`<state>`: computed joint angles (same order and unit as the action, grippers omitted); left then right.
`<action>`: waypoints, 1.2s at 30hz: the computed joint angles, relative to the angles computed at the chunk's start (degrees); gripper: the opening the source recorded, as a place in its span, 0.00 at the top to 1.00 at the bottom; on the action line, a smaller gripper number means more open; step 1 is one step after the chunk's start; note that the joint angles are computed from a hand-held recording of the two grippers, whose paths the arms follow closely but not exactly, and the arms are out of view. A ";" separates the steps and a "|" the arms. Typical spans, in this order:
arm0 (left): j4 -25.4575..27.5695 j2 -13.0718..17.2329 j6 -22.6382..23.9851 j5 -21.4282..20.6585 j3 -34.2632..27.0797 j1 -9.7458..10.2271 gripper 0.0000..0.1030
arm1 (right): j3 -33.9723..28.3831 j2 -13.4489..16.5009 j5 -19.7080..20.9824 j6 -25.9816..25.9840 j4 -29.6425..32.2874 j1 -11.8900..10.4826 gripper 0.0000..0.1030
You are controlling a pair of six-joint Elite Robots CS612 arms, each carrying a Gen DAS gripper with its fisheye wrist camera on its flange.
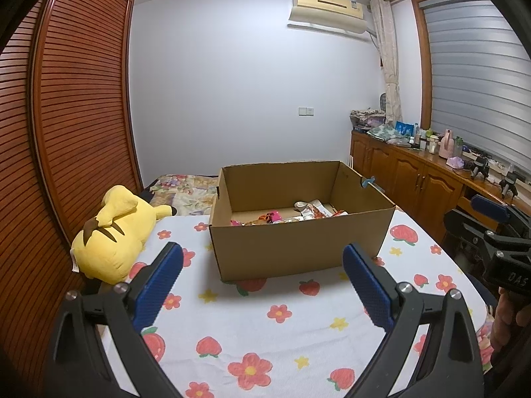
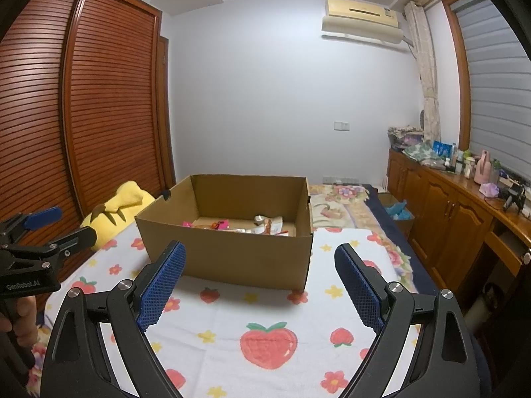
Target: Organize snacks
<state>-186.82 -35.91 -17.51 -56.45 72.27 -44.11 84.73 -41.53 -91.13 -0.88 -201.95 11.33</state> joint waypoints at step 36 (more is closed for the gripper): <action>-1.35 -0.17 0.80 0.26 0.82 -0.09 0.05 | 0.36 -0.13 0.29 0.94 -0.08 -0.21 0.10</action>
<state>-188.17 -36.08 -16.71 -56.19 73.09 -44.20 85.09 -41.67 -90.84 0.07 -202.03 11.11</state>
